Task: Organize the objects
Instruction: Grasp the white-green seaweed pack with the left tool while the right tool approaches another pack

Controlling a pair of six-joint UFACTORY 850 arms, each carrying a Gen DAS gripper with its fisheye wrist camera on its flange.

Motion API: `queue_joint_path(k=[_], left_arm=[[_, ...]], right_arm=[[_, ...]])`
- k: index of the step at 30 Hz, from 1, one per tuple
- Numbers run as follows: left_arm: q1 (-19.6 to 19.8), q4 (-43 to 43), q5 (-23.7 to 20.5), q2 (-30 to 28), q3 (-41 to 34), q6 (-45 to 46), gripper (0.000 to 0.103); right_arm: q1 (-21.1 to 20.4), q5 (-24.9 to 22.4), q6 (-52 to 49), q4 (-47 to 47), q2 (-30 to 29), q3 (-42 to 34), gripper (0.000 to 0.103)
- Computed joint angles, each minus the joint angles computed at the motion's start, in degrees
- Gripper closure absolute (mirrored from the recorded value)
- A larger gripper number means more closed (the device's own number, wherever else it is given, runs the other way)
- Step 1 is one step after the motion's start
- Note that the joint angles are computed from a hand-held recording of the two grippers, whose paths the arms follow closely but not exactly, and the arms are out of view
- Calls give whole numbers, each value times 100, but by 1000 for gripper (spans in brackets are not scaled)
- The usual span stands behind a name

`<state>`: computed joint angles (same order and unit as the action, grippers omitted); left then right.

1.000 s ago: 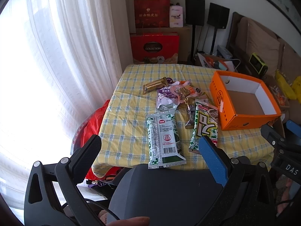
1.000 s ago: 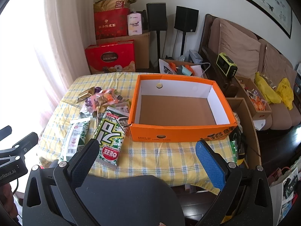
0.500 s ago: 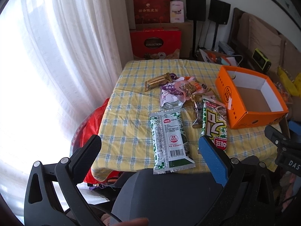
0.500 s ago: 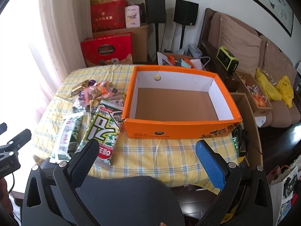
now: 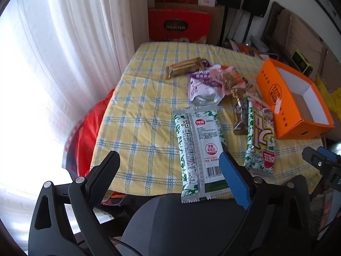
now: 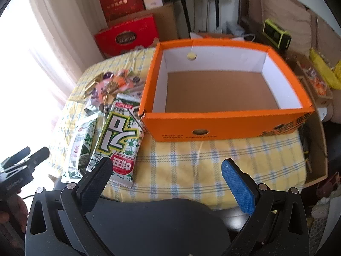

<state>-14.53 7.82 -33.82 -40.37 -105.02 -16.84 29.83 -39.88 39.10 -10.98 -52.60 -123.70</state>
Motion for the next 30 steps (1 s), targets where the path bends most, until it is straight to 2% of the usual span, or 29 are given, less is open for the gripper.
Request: queue_joint_path(k=[3, 5, 10, 17, 23, 26, 28, 30], left_arm=[[5, -99, -90, -160, -186, 120, 16], [45, -380, -202, -315, -385, 366, 23], [70, -810, -595, -752, -1020, 761, 27], [-51, -714, -1374, -1499, -2192, 835, 26], [-121, -849, -1838, -1893, -2706, 872, 25], [-162, -762, -1954, -1983, -2763, 834, 28], [-198, -619, -1642, -1782, -2393, 814, 32], [-189, -681, -1521, -1673, -2208, 863, 38]], right_arm=[[-33, -130, -239, 298, -195, -279, 1], [-39, -203, -343, 440, -334, -483, 2], [-63, -467, -617, 931, -737, -1104, 2], [-59, -665, -702, 1100, -931, -1375, 2], [-82, -669, -657, 1071, -914, -1315, 2], [-78, -701, -619, 1026, -949, -1368, 2], [-76, -719, -608, 1020, -966, -1404, 2], [-78, -812, -636, 1066, -1056, -1569, 2]])
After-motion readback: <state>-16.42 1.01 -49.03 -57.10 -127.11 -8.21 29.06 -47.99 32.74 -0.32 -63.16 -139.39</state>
